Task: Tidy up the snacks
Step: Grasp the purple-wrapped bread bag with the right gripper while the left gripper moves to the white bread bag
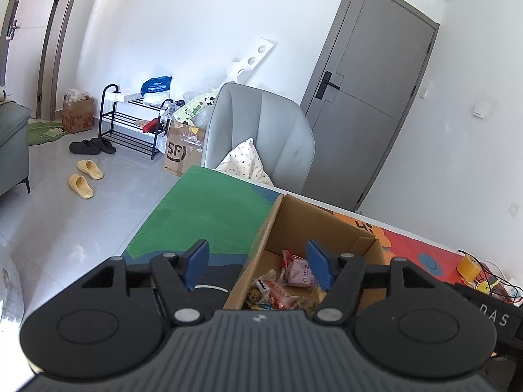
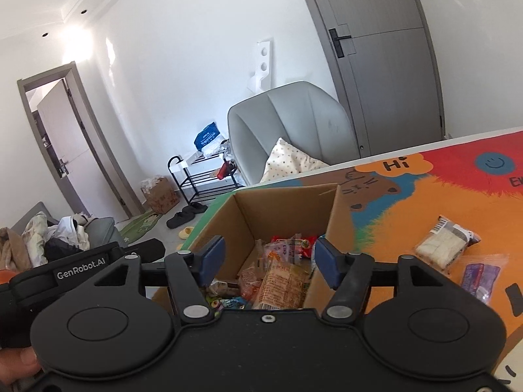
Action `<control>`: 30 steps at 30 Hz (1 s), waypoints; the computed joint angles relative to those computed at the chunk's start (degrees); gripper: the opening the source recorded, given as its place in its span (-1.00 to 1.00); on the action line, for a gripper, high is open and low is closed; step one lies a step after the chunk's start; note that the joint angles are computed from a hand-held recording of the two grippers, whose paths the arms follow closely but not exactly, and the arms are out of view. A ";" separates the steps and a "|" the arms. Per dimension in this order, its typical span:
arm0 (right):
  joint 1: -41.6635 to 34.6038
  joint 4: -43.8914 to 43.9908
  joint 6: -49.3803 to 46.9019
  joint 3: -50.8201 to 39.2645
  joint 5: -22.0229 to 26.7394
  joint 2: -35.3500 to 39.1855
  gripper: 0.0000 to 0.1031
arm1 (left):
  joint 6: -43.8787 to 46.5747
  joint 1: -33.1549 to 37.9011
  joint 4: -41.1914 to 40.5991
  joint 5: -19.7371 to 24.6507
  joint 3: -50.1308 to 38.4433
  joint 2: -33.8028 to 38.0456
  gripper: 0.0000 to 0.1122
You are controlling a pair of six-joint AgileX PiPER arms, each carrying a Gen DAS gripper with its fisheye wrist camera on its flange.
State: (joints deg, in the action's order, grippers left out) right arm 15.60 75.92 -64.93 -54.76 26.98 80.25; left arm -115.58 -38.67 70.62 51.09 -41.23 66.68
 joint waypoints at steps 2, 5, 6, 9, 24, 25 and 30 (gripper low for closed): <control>-1.72 -0.23 0.08 1.03 -0.50 -1.19 0.22 | -0.38 -0.95 0.30 0.28 -0.59 0.69 0.30; -5.36 0.22 -0.93 2.75 0.07 -2.62 0.24 | -1.19 -2.57 1.18 0.18 -1.58 2.37 0.42; -6.78 0.16 -1.09 3.22 0.59 -2.96 0.24 | -1.27 -3.10 1.39 0.10 -2.06 3.14 0.44; -11.30 0.58 -2.52 4.87 2.27 -3.83 0.24 | -0.84 -4.70 1.52 -0.60 -4.01 5.96 0.45; -24.38 0.90 -5.45 8.86 6.05 -1.75 0.24 | 1.08 -12.23 4.40 -2.96 -13.43 17.02 0.45; -24.43 0.79 -5.29 8.79 6.13 -1.22 0.24 | 1.52 -12.33 4.31 -3.17 -14.14 17.82 0.45; -23.36 1.98 -5.93 8.81 5.53 1.99 0.22 | 1.94 -12.40 4.12 -3.78 -16.20 20.99 0.36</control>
